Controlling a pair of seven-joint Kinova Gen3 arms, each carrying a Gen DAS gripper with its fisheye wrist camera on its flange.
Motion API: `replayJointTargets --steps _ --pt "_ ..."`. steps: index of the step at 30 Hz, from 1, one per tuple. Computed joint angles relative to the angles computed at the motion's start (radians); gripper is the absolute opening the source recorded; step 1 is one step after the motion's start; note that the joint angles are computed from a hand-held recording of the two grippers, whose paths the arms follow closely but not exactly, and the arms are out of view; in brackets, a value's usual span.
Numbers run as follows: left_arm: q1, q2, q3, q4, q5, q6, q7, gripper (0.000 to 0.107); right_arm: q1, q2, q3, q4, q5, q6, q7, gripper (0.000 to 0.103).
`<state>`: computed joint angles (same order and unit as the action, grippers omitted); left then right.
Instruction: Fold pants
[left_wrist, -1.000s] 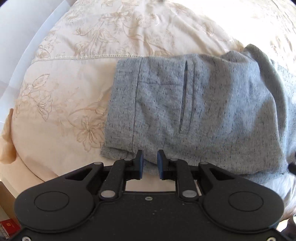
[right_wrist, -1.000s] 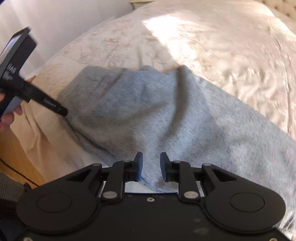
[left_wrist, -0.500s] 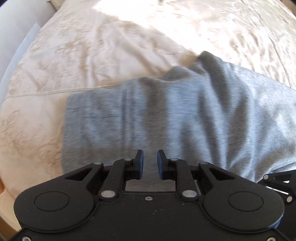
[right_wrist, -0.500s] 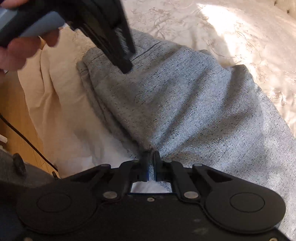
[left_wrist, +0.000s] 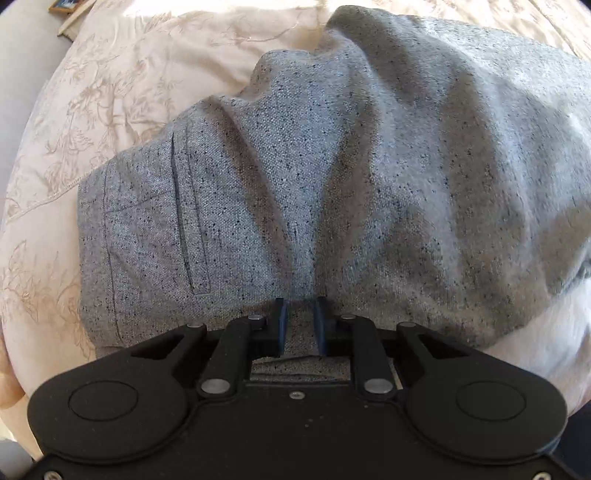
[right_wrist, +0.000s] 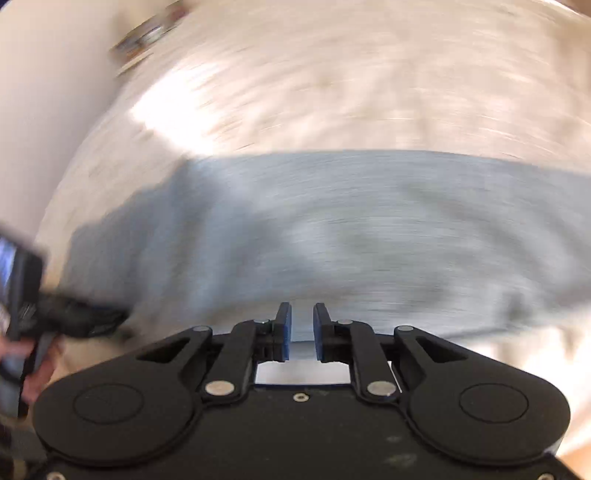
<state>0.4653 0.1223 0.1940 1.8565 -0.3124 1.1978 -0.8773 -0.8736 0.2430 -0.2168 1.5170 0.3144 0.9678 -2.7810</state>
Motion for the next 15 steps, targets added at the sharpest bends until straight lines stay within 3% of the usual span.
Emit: replayJointTargets --steps 4,9,12,15 --pt "0.015 0.012 0.000 -0.046 -0.008 0.054 0.069 0.028 -0.020 -0.141 0.144 0.152 0.041 0.095 -0.163 0.017" --pt "0.085 0.022 0.027 -0.142 -0.070 0.194 0.195 0.028 0.191 -0.258 0.090 0.292 0.128 0.161 -0.323 0.020" --pt "0.138 0.051 0.044 -0.209 -0.090 0.254 0.263 0.028 0.315 -0.297 0.109 0.352 0.122 0.129 -0.295 0.020" --pt "0.181 0.080 0.047 -0.278 -0.086 0.279 0.310 0.028 0.320 -0.317 0.225 0.383 0.116 0.067 -0.176 0.021"
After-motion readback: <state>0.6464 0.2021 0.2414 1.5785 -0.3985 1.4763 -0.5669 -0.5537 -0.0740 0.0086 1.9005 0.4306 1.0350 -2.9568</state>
